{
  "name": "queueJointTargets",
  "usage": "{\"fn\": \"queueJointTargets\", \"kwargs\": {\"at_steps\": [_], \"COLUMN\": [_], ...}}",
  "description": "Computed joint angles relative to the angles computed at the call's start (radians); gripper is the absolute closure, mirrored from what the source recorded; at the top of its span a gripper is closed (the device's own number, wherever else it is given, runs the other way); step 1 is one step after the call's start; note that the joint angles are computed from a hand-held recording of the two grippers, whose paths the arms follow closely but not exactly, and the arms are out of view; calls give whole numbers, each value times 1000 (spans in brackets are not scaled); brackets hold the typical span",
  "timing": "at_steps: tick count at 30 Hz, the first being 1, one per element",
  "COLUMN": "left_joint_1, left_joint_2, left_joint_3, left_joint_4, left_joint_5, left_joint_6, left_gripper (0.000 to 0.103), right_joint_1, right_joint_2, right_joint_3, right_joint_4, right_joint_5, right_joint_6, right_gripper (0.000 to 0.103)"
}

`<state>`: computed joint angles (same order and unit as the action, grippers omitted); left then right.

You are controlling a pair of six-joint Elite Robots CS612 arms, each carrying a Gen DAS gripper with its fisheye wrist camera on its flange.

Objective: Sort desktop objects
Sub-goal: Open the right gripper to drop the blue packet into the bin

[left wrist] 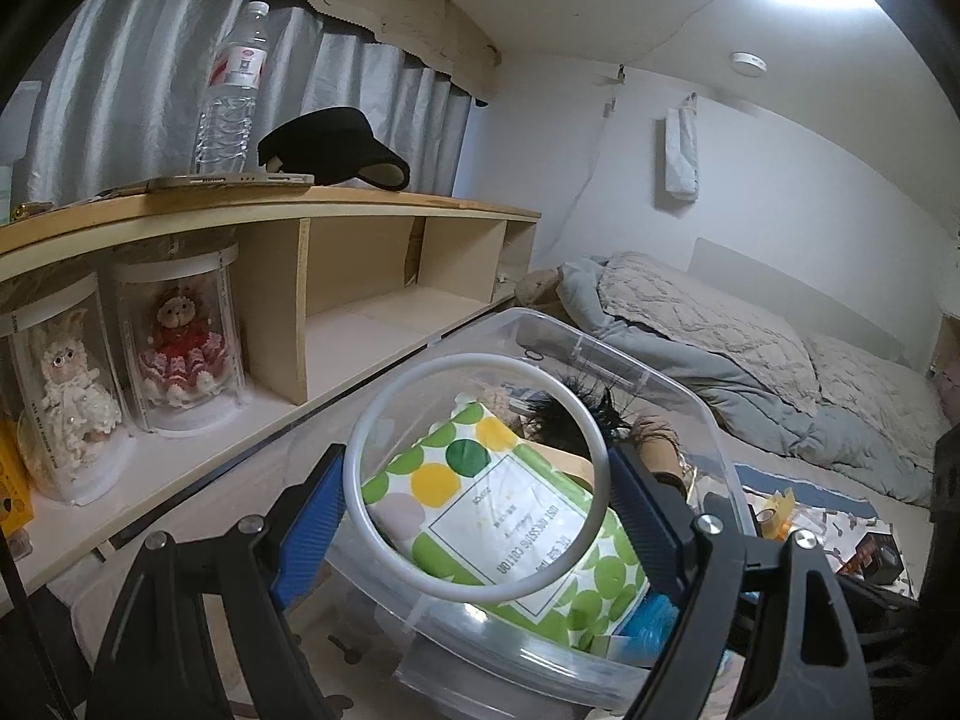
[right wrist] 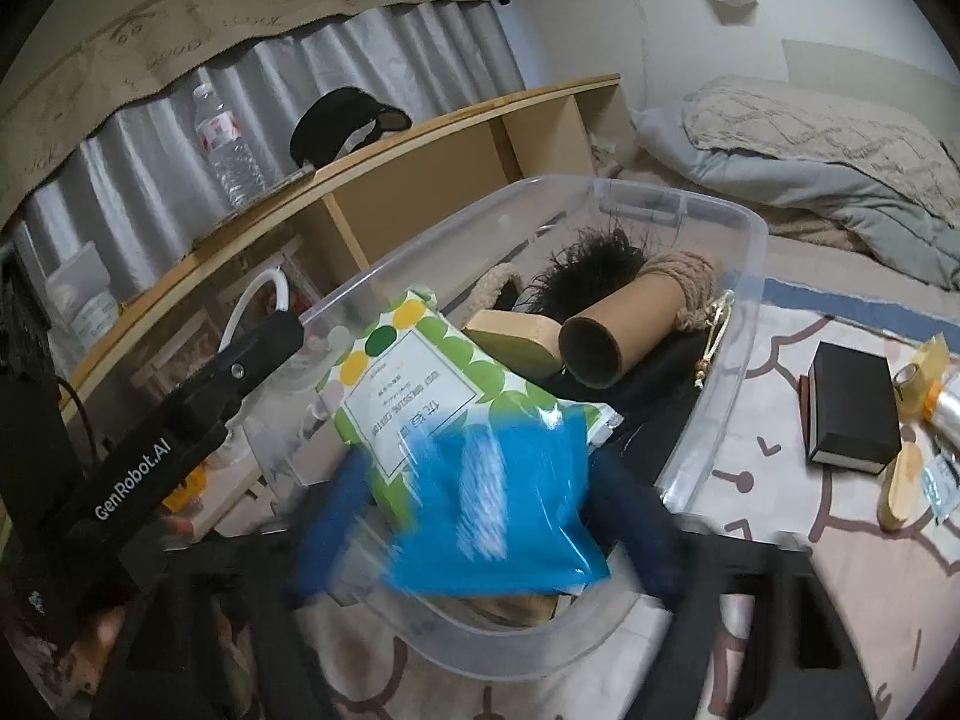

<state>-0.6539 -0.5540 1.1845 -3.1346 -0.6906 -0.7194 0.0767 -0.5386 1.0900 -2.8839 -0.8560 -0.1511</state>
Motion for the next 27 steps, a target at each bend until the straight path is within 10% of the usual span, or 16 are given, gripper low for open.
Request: {"fn": "queueJointTargets", "kwargs": {"at_steps": [8,11,15,21,27], "left_joint_1": [5,6,6,6,10], "left_joint_2": [4,6,5,-1,-6], "left_joint_3": [-4,-6,-5,6,19], "left_joint_4": [-5,-11,-10,-15,-5], "left_joint_5": [-27,-35,-32,-14,-5], "left_joint_6": [-6,-3,-1,-16,-41], "left_gripper": [18,18,18,18,18], "right_joint_1": [-16,-23,-24,25,61], "right_joint_2": [-15,-17,-19,-1,58], "right_joint_3": [31,29,-11,-193,-367], "right_joint_4": [-89,-81,164,718,991], "right_joint_5": [3,36,114,-88,-240], "right_joint_6": [52,60,-54,-376,-416], "right_gripper": [8,48,72,76,77]}}
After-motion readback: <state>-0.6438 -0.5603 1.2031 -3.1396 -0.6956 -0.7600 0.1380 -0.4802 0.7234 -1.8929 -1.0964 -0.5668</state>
